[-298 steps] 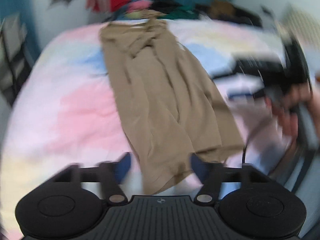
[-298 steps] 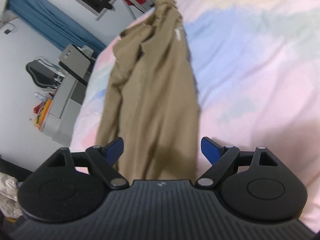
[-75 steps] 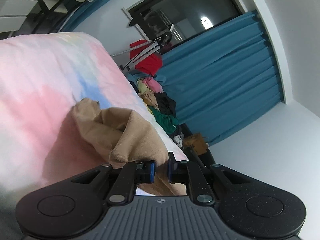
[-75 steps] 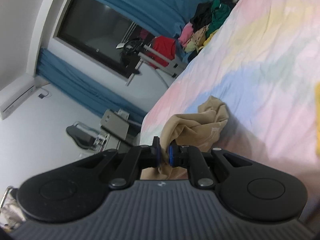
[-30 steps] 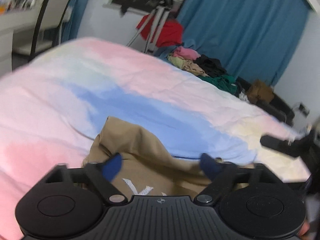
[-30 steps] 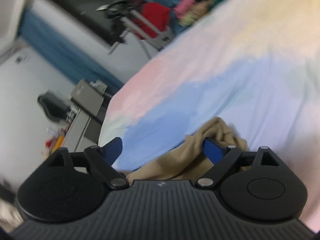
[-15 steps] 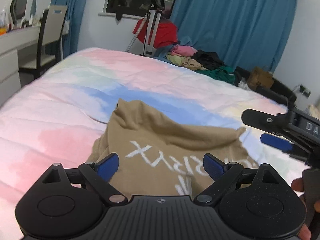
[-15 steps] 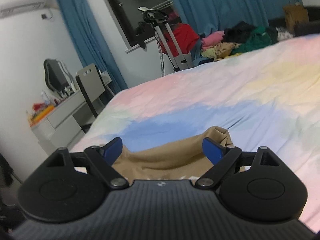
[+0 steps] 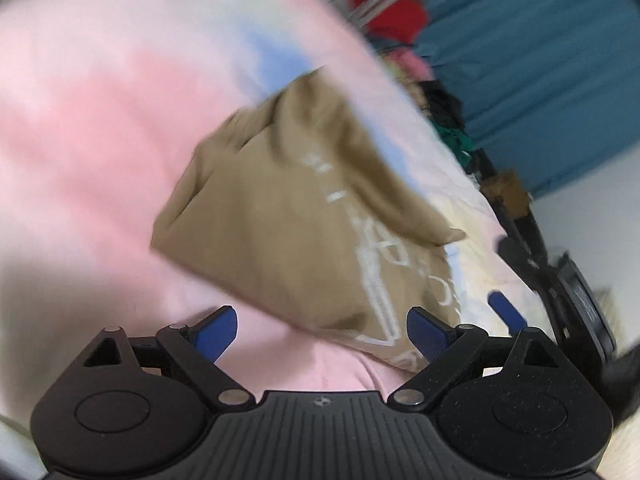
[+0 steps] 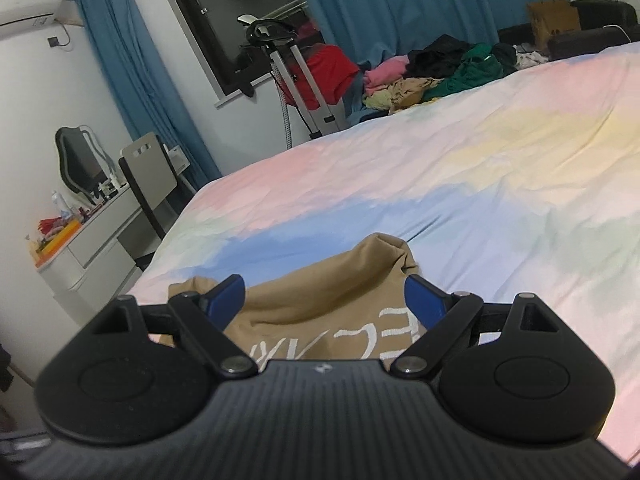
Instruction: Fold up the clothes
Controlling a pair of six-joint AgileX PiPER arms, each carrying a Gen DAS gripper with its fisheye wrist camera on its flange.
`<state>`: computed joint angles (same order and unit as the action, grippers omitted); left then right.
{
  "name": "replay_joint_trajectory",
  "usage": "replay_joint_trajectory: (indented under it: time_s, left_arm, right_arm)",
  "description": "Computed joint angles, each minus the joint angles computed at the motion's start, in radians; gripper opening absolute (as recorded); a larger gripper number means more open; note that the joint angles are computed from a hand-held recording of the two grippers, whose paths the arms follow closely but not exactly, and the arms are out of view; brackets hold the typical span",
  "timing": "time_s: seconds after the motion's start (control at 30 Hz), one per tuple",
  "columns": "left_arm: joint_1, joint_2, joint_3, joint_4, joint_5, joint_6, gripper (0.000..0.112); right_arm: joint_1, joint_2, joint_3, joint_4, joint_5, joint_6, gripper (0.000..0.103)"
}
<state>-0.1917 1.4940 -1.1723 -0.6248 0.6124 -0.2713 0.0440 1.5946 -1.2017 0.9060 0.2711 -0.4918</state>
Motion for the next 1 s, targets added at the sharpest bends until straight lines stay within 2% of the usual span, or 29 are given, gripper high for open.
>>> replay_joint_trajectory:
  time_s: [0.07, 0.17, 0.27, 0.3, 0.33, 0.43, 0.53, 0.67, 0.73, 0.87, 1.0]
  left_arm:
    - [0.033, 0.033, 0.018, -0.109, -0.023, 0.052, 0.091]
    - [0.049, 0.04, 0.051, -0.221, -0.1, 0.094, 0.089]
    - [0.061, 0.046, 0.078, -0.316, -0.163, 0.132, 0.068]
    - [0.059, 0.041, 0.081, -0.282, -0.167, 0.102, 0.056]
    - [0.06, 0.035, 0.09, -0.269, -0.171, 0.088, 0.05]
    - [0.071, 0.012, 0.129, -0.368, -0.19, 0.177, 0.036]
    - [0.062, -0.015, 0.139, -0.389, -0.212, 0.227, 0.029]
    - [0.054, -0.05, 0.174, -0.624, -0.248, 0.461, 0.024]
    - [0.059, -0.054, 0.192, -0.746, -0.25, 0.57, 0.023]
    - [0.059, -0.046, 0.201, -0.907, -0.25, 0.695, 0.023]
    - [0.049, -0.04, 0.196, -0.984, -0.252, 0.75, 0.023]
  right_arm:
    - [0.003, 0.0, 0.002, 0.015, 0.007, -0.015, 0.089]
    - [0.004, -0.001, 0.003, 0.052, 0.037, -0.039, 0.089]
    - [-0.015, -0.011, 0.004, 0.136, 0.116, -0.063, 0.089]
    - [-0.028, -0.013, 0.006, 0.177, 0.162, -0.066, 0.089]
    - [-0.044, -0.012, 0.005, 0.216, 0.219, -0.058, 0.089]
    - [-0.104, 0.009, 0.023, 0.376, 0.417, -0.041, 0.089]
    - [-0.135, 0.048, 0.05, 0.488, 0.574, -0.017, 0.09]
    - [-0.138, 0.114, 0.085, 0.594, 0.687, -0.023, 0.09]
    - [-0.135, 0.136, 0.112, 0.637, 0.661, -0.02, 0.089]
    - [-0.138, 0.104, 0.169, 0.631, 0.465, 0.068, 0.09]
    - [-0.168, 0.104, 0.202, 0.71, 0.411, 0.048, 0.09]
